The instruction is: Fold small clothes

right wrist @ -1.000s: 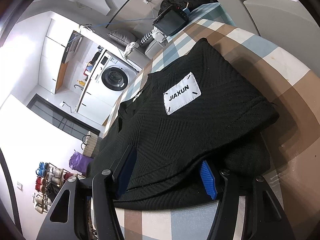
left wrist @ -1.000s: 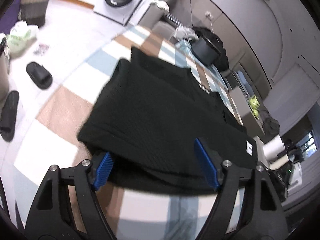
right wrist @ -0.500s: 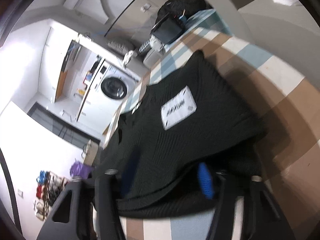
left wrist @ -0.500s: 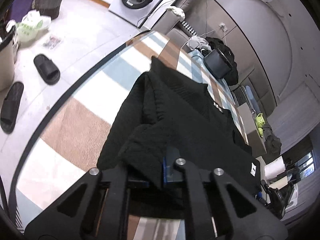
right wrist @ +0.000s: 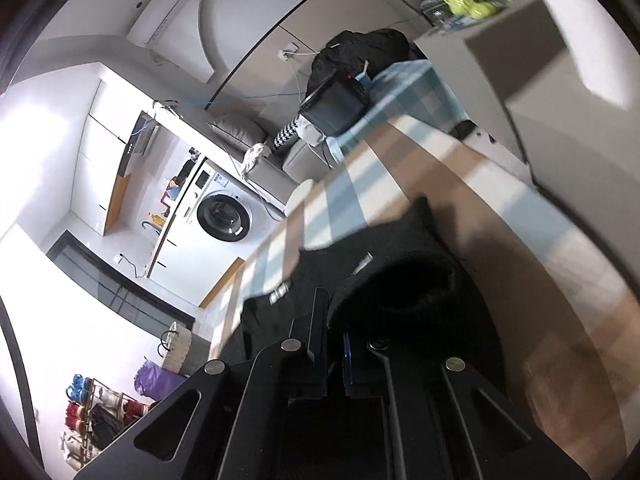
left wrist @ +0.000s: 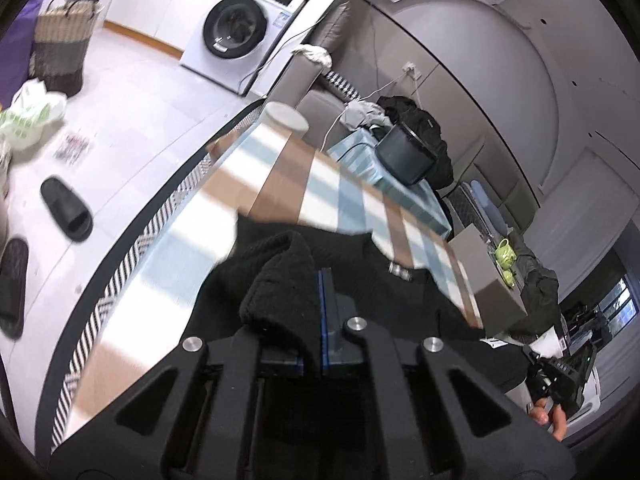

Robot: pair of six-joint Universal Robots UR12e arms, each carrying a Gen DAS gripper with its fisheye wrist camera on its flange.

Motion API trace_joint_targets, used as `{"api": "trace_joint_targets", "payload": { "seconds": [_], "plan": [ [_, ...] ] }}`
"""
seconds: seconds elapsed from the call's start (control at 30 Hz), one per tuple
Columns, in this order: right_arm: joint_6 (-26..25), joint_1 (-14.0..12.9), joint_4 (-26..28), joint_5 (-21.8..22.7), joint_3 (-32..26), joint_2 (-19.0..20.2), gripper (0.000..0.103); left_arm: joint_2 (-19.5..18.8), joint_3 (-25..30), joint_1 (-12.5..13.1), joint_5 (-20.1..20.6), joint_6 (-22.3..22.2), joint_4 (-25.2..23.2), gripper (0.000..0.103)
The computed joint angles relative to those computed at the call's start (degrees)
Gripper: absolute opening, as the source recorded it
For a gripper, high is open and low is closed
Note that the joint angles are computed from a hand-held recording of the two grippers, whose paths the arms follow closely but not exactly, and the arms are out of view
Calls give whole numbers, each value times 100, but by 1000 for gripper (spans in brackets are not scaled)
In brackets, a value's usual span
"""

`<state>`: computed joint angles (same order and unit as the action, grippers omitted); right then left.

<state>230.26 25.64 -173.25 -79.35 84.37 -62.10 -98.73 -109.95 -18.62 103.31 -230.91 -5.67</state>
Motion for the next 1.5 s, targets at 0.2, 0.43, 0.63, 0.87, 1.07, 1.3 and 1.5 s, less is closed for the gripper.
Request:
{"api": "trace_joint_targets", "payload": {
  "seconds": [0.2, 0.43, 0.63, 0.87, 1.07, 1.3, 1.5],
  "plan": [
    [163, -51, 707, -204, -1477, 793, 11, -481, 816, 377, -112, 267, -365, 3],
    [281, -133, 1503, -474, -2203, 1251, 59, -843, 1338, 599, -24, 27, -1313, 61],
    [-374, -144, 2111, -190, -1754, 931, 59, -697, 1072, 522, 166, 259, -1263, 69],
    [-1901, -25, 2679, -325, -904, 306, 59, -325, 634, 161, 571, 771, -1563, 72],
    [-2634, 130, 2614, -1066, -34, -200, 60, -51, 245, -160, 642, 862, -1712, 75],
    [-2455, 51, 2095, -557, 377, -288, 43, 72, -13, -390, 446, 732, -1849, 75],
    [-2597, 26, 1440, 10, 604, -409, 9, 141, -165, -532, 559, 622, -1892, 76]
  ]
}}
